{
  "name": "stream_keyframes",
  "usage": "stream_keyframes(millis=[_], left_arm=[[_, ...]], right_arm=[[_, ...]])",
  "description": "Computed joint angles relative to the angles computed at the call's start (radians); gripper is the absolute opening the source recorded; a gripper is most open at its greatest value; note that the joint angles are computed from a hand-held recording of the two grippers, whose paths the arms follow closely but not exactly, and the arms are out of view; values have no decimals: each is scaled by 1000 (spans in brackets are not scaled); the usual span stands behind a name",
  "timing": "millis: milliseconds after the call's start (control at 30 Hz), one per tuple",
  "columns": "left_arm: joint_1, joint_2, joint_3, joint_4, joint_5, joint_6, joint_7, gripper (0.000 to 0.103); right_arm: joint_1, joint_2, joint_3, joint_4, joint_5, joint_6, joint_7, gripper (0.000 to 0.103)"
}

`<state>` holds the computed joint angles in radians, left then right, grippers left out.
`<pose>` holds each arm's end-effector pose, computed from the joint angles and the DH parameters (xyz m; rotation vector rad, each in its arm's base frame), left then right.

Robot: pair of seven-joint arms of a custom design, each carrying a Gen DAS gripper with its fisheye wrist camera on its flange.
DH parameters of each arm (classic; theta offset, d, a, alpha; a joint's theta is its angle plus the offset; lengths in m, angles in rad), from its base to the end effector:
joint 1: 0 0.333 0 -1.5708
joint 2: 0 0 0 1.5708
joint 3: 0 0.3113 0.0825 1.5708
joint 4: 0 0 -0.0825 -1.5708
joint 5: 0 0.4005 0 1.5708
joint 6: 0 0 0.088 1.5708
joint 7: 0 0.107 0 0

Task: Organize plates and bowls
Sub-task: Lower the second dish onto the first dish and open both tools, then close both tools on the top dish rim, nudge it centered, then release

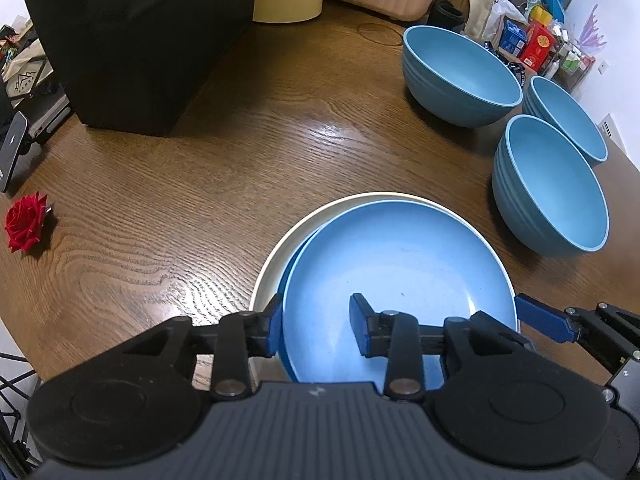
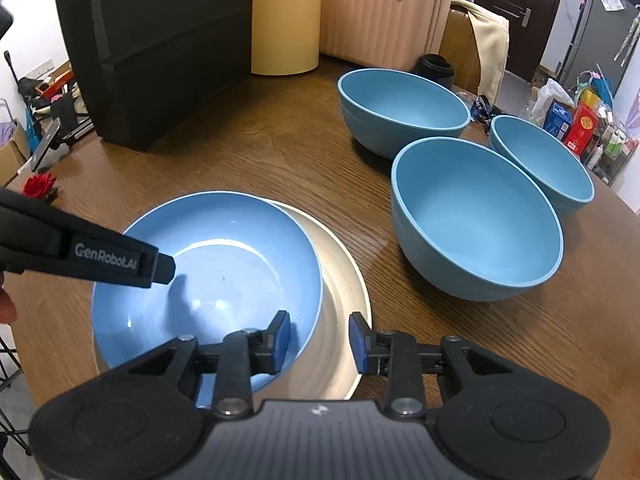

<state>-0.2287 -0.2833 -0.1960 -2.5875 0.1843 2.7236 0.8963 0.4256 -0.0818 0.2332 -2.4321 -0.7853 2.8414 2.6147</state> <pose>0.4247 -0.1986 0.3829 -2.1006 1.9139 -0.5177 0.3860 0.3459 0.3615 -2.1220 1.5327 -0.5267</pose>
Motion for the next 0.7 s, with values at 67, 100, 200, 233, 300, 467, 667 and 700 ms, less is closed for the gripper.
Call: stream_keyframes(millis=[67, 100, 200, 233, 300, 467, 667, 700], left_arm=[[-3, -5, 5, -3, -8, 3, 4, 37], [-6, -8, 9, -4, -17, 4, 10, 38], [9, -18, -3, -1, 0, -4, -9, 58], [33, -25, -25, 1, 47, -10, -46, 67], [43, -36, -27, -3, 83, 2, -64, 68], [42, -49, -10, -8, 86, 2, -71, 68], [36, -65, 5, -23, 74, 1, -59, 68], [36, -66, 5, -24, 72, -2, -55, 68]], right_arm=[[2, 0, 1, 2, 0, -6, -2, 30], [2, 1, 2, 4, 0, -10, -2, 30], [6, 1, 2, 8, 2, -22, -1, 29], [8, 1, 3, 10, 4, -31, -3, 29], [11, 4, 3, 13, 7, -44, -3, 28], [12, 4, -3, 9, 16, -32, 4, 28], [12, 6, -4, 8, 26, -24, 5, 27], [12, 8, -5, 8, 28, -20, 4, 25]])
